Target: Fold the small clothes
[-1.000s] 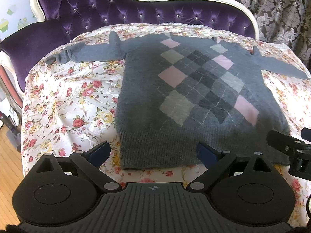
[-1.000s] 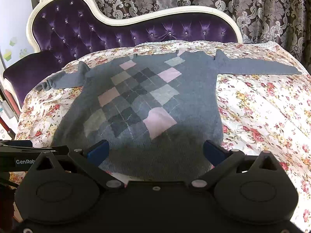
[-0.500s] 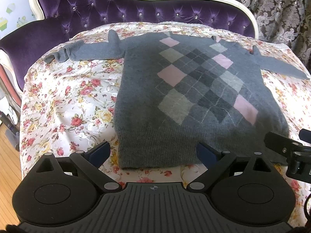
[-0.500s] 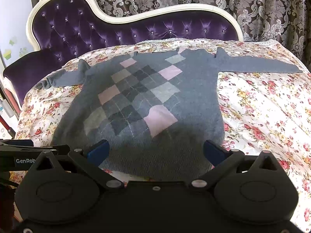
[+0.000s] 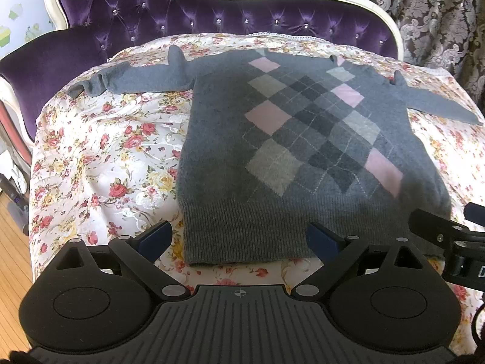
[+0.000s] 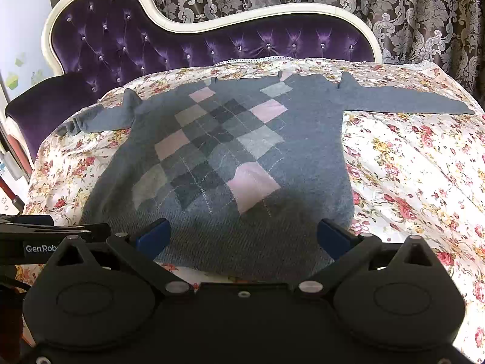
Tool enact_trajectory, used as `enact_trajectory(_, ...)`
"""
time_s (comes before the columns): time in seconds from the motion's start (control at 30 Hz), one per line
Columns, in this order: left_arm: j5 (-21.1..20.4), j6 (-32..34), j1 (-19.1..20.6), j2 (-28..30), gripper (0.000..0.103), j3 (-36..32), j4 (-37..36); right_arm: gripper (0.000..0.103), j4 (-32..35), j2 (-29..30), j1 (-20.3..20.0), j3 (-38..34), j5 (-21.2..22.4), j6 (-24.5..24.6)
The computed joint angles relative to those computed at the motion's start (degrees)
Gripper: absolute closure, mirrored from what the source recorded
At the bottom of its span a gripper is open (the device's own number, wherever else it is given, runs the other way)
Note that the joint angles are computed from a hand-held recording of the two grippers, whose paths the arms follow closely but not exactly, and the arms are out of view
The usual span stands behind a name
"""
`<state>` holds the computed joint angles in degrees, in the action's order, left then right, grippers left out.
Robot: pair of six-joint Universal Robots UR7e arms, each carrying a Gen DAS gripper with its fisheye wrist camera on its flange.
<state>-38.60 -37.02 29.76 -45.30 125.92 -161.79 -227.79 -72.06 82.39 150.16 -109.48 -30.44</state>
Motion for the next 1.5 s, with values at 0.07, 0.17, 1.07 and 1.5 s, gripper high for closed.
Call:
enact_trajectory(0.07,0.02,-0.13,-0.01,-0.02,0.007,0.01,0.08,0.001,0.11,0.06,0.06,-0.12,-0.11,0.02)
enact_trajectory(0.17,-0.04,-0.13,0.0,-0.02,0.007,-0.03,0.15,0.001,0.41,0.14,0.13,-0.3,-0.15,0.05)
enact_trajectory(1.07,-2.07,9.14,5.12,2.88,0.007,-4.07,-8.95,0.001,21.52,-8.08,-6.0,-3.73,7.54,7.18)
enact_trajectory(1.5,-7.07,23.87,10.89,11.14,0.007,-14.31,-27.76,0.001,27.82,-12.03,-12.62,-14.13,13.29,4.28)
